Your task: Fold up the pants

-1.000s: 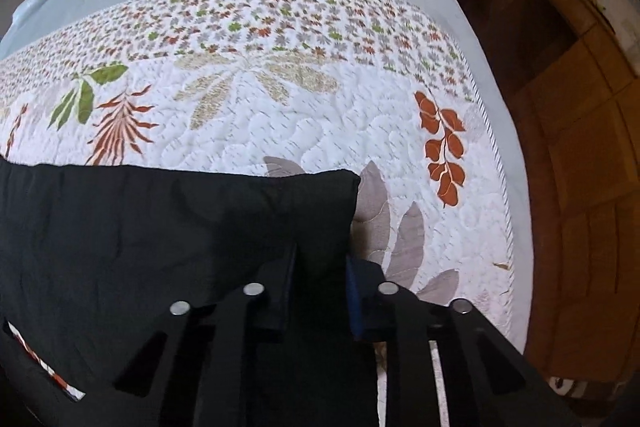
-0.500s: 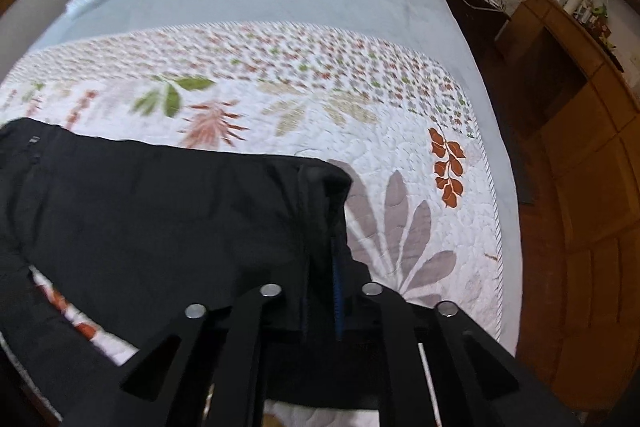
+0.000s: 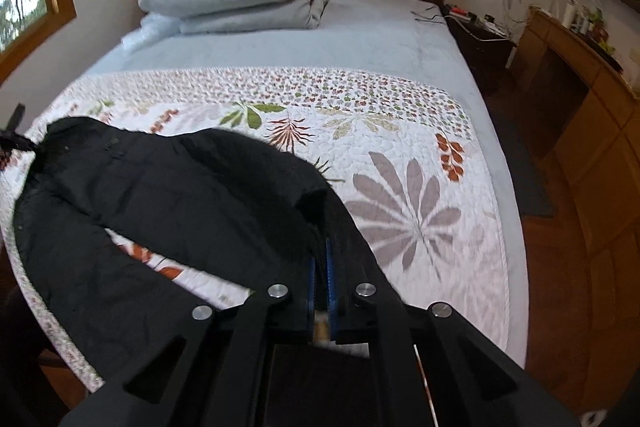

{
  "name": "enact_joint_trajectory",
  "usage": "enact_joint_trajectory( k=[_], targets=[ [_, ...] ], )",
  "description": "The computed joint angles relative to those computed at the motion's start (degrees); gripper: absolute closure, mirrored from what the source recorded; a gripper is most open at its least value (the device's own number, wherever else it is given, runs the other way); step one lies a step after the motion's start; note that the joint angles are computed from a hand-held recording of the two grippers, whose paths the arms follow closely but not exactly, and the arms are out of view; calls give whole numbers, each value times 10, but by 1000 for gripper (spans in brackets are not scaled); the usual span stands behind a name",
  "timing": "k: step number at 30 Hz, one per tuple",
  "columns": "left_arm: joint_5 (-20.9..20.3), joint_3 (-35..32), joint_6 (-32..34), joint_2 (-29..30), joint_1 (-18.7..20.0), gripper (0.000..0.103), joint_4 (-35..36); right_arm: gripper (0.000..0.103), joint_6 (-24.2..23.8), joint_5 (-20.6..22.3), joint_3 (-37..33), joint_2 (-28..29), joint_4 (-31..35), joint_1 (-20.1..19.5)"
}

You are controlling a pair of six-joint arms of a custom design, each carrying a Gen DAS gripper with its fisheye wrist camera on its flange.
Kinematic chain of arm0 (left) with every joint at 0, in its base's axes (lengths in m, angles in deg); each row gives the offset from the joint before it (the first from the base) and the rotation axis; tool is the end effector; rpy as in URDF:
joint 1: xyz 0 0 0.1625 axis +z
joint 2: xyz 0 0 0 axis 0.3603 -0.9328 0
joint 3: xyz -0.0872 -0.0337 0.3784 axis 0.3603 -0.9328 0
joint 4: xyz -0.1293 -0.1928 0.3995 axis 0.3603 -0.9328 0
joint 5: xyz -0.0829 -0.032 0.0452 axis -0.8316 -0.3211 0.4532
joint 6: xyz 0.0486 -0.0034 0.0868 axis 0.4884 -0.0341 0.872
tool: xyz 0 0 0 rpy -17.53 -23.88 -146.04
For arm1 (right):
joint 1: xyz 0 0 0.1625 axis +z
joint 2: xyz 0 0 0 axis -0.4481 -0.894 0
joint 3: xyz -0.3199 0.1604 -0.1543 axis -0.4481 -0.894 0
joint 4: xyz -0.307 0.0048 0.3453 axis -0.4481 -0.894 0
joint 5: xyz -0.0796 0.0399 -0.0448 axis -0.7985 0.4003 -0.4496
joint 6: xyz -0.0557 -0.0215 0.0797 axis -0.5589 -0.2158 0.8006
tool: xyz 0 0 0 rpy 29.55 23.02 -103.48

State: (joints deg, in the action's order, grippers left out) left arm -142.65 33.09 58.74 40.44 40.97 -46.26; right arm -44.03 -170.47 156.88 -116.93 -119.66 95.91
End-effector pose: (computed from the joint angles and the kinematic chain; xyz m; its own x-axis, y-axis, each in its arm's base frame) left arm -0.2438 -0.8359 0.2303 -0.9072 0.1099 -0.4061 0.1789 0.9744 -0.1359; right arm -0.0952 -0.5471 0.6608 -0.7377 0.0161 0.6749 -0.4044 0.7900 -0.4608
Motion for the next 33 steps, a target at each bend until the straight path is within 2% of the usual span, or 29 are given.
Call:
enact_joint_trajectory(
  k=[5,10,13,16,18,19,20,21,22,23,27,28,31,33],
  targets=[
    [-53,174,30,-112,-5,86,-126,99,33,64,87,-95,-3,-51],
    [-73,293,27,-195,-6,86,-203,103,67,111,155,-167,-23,-110],
    [-74,338,15,-231,-3,97,-207,103,108,164,175,-201,-20,-166],
    [-62,377,-4,-262,0,97,-193,103,124,158,186,-210,-24,-176],
    [-67,395,-6,-274,0,96,-203,99,119,154,186,-202,-21,-147],
    [-72,396,-9,-272,1,87,-208,95,112,143,181,-188,-21,-121],
    [-66,402,-14,-273,-3,67,-215,87,103,123,176,-171,-28,-92],
    [-61,405,-14,-274,-8,56,-219,55,91,102,164,-142,-28,-53],
    [-56,406,-10,-270,-13,40,-228,39,75,95,152,-112,-33,-22],
    [-53,407,-3,-264,-20,31,-241,39,61,82,133,-74,-29,10],
    [-70,380,16,-228,-34,23,-266,40,47,28,39,80,-12,87],
    [-72,370,18,-217,-35,17,-266,40,51,16,8,121,1,99],
    [-72,345,34,-188,-38,15,-272,40,70,-21,-120,263,45,130],
    [-92,333,40,-173,-34,15,-271,40,76,-45,-199,336,79,141]
  ],
)
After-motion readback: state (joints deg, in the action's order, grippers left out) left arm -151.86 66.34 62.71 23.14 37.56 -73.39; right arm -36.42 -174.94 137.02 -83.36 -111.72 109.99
